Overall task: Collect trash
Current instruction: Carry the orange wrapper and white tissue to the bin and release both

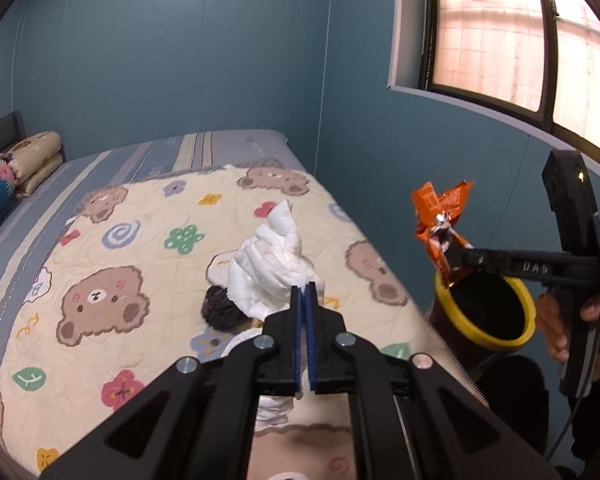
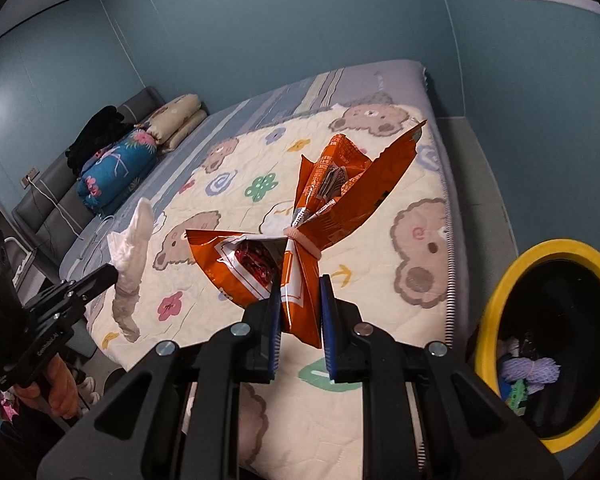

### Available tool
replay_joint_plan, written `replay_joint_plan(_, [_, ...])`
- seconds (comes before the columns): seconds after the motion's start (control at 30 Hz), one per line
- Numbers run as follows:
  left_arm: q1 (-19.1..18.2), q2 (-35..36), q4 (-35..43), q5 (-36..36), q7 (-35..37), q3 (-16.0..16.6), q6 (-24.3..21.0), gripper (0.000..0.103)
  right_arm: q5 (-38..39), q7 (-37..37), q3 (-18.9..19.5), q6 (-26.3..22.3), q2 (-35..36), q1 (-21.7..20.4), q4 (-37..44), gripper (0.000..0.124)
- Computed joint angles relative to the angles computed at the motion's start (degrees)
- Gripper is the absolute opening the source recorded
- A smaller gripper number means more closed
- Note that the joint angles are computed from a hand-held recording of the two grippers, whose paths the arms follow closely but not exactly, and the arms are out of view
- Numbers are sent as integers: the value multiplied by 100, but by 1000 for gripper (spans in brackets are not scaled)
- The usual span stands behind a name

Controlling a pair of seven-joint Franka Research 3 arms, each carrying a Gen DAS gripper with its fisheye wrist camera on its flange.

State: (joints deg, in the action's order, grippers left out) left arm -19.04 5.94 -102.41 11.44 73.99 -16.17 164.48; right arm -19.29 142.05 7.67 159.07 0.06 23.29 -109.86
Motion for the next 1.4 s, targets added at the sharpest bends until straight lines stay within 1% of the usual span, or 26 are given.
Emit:
replay_joint_plan(0.13, [-107, 122, 203, 60, -63, -61, 58, 2, -260, 240, 25, 51, -314, -119, -304, 17])
replay_joint_plan(0.23, [-203, 271, 416, 159, -59, -101, 86, 2, -473, 474, 103, 94, -571, -299, -564, 17])
replay_joint_plan(0.57, [-505, 628, 1013, 538, -90, -110, 113, 2, -1133, 1251, 538, 165, -1225, -1040, -1120, 17])
replay_joint_plan(0.7, [-571, 802, 1294, 495, 78, -187, 52, 2, -1464, 1599, 766, 131, -1476, -1362, -1283, 17])
replay_joint_plan(0.77, [-604, 925, 1475, 423, 220, -247, 3, 2, -1513, 1667, 813, 160, -1560, -1464, -1361, 17])
replay_joint_plan(1.03, [-894, 1480, 2283, 373, 644, -321, -250, 2, -1723, 1955, 1015, 146, -1964, -1935, -1697, 17])
replay_joint_plan(1.2, [-1139, 1982, 2985, 273, 948, -364, -506, 2, -1708, 2062, 1123, 138, -2200, -2228, -1940, 17])
replay_joint_plan(1.3, [-1344, 2284, 3383, 283, 1047, -311, -627, 2, -1715, 2206, 1225, 94, -2290, -2413, -2037, 17])
replay_joint_plan(1.33, [-1380, 2376, 3505, 248, 1103, -323, -683, 2, -1731, 2281, 1278, 84, -2298, -2467, -2058, 17])
replay_joint_plan(1.4, [-1444, 2606, 3813, 113, 1276, -401, -853, 2, -1686, 2305, 1247, 96, -2357, -2515, -2166, 17])
